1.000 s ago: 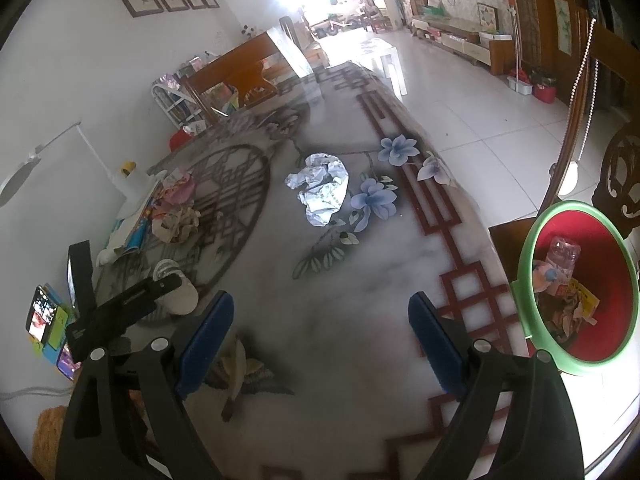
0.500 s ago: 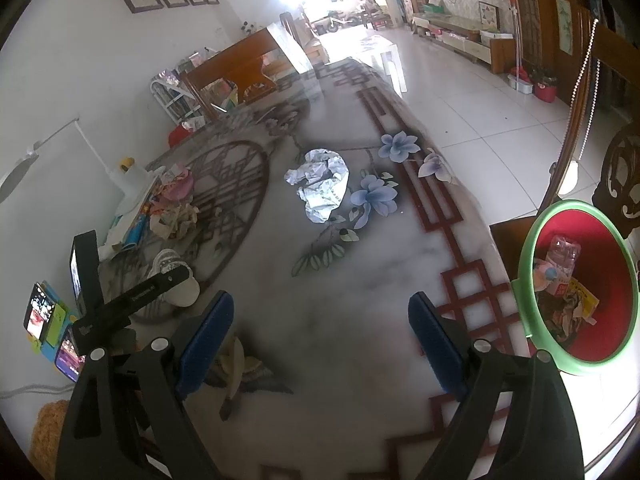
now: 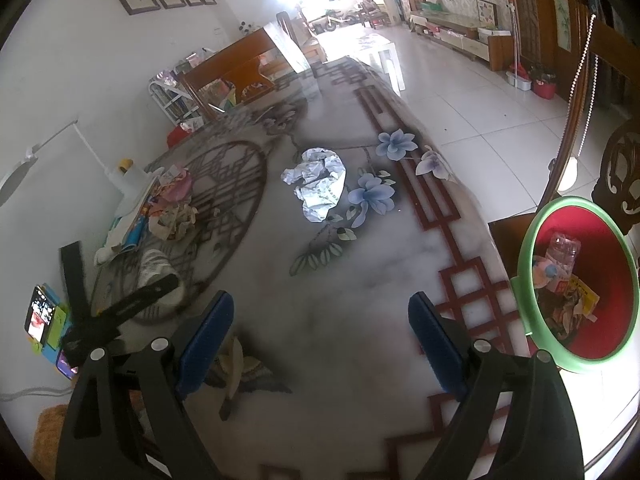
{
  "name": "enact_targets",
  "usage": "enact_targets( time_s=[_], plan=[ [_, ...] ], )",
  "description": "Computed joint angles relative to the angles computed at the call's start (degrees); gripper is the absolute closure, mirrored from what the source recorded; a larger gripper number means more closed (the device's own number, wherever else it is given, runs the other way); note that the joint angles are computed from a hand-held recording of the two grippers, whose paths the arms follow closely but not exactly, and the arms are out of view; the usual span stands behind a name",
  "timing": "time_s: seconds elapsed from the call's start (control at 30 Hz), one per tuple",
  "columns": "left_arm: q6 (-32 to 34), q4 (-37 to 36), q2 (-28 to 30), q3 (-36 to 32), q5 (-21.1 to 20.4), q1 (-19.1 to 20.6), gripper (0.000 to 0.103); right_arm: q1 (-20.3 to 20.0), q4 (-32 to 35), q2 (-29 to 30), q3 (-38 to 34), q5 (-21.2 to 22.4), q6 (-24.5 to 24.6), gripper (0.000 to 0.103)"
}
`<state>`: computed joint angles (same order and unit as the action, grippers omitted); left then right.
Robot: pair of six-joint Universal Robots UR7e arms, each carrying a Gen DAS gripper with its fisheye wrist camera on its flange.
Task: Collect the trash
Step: 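Lift the paper cup with the left tool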
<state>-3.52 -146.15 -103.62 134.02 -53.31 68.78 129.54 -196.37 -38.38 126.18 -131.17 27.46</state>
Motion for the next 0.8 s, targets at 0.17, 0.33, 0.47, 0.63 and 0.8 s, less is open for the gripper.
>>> enact_targets(
  time_s=[0.17, 0.33, 0.47, 0.63, 0.8],
  plan=[
    [-2.45, 7.29, -5.80, -1.77, -3.64, -2.86, 0.021, -0.10, 0.64, 0.03, 0.09, -0.47, 0.76, 0.017],
    [-0.79, 14.53, -11.66, -3.16, -3.99, -6.54, 0.021, -0.22, 2.77, -0.27, -0.10, -0.95, 1.71, 0.017],
    [1.66, 11.82, -14.21, -0.52, -1.39, -6.93, 0.020, -0.44, 5.28, -0.23, -0.83, -1.25, 3.07, 0.017],
    [-0.61, 12.28, -11.63, -1.70, -8.47, -2.57, 0.020, -3.54, 8.68, 0.51, -2.86, 2.84, 3.47, 0.017],
    [-0.34, 9.79, -10.92, -1.92, -12.47, -1.89, 0.020, -5.23, 12.17, 1.73, -7.52, 2.16, 1.48, 0.017]
  ],
)
